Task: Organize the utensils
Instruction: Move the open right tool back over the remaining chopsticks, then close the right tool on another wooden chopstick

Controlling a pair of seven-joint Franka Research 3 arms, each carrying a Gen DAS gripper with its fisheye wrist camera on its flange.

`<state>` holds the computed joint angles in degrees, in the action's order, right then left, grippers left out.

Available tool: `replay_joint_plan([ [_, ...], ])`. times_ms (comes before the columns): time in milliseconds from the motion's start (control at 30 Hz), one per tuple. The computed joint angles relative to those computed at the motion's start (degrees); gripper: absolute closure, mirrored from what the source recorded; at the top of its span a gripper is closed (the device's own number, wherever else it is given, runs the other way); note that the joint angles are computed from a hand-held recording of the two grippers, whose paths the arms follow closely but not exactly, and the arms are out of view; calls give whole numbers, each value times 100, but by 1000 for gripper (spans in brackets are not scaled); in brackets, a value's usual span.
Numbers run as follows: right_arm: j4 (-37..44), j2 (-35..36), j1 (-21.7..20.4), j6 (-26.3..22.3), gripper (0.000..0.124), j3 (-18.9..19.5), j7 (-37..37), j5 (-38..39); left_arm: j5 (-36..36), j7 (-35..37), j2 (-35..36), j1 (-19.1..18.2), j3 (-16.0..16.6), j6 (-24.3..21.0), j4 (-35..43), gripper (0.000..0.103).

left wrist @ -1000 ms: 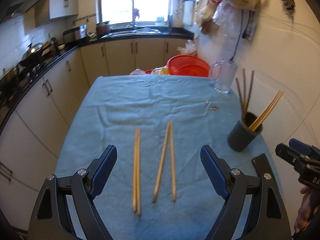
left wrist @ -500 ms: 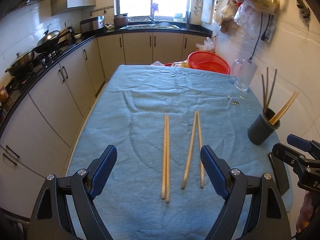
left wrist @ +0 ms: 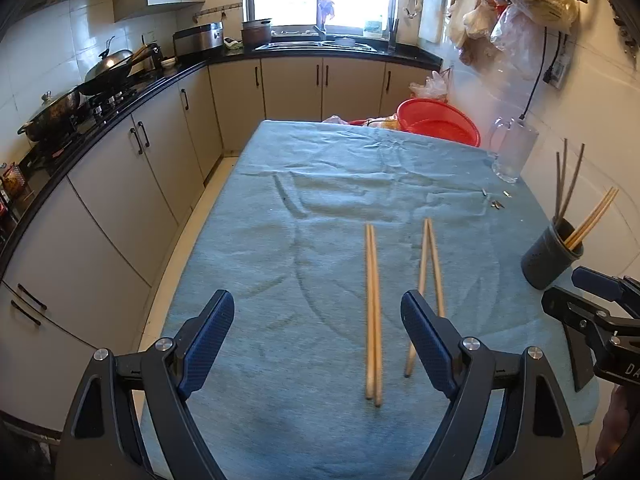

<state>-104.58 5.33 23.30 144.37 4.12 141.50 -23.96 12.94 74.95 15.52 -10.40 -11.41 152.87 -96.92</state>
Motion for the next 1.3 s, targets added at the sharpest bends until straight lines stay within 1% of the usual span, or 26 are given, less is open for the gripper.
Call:
replay_joint_plan([
  [67, 119, 131, -1, -10, 45, 2, -26, 105, -43, 75, 44, 41, -3, -36, 50, 19],
  [267, 450, 482, 94, -84, 49, -81, -53, 396, -125, 233, 171, 145, 20, -152, 177, 19],
  [533, 958, 985, 189, -301, 57, -285, 81, 726, -291, 520, 375, 282, 13, -303, 389, 19],
  [600, 1145, 1162, 170, -358, 58, -302, -12, 880, -341, 602, 423, 322, 13, -329, 437, 19],
  [733, 1445, 1484, 128, -462, 66, -377, -32, 1226, -496, 787, 521, 418, -13, -409, 534, 19],
  [767, 1513, 1547, 145, -517, 71, -416, -25, 1237, -539, 836, 535, 443, -21, -424, 546, 19],
  [833, 1699, 1725, 160, -648, 73, -492, -23, 1245, -649, 972, 558, 512, -44, -454, 548, 19],
  [867, 1800, 1829, 143, -701, 78, -512, -68, 1282, -658, 988, 564, 521, -27, -466, 544, 19],
  [900, 1931, 1951, 128, -801, 80, -537, -89, 1326, -693, 1018, 566, 543, -27, -486, 532, 19],
  [1100, 2702, 2606, 67, -1196, 86, -616, -349, 1556, -984, 1122, 472, 736, -6, -374, 323, 19],
  [1167, 3015, 2860, 31, -1352, 95, -626, -422, 1695, -973, 1087, 455, 752, 32, -355, 288, 19],
  [1200, 3179, 2978, 34, -1460, 96, -647, -430, 1731, -981, 1085, 450, 769, 40, -352, 273, 19],
  [1267, 3406, 3152, 37, -1578, 102, -670, -448, 1800, -1016, 1108, 430, 812, 40, -320, 227, 21],
  [1300, 3567, 3262, 49, -1695, 103, -696, -459, 1802, -1035, 1142, 436, 832, 32, -321, 230, 25],
])
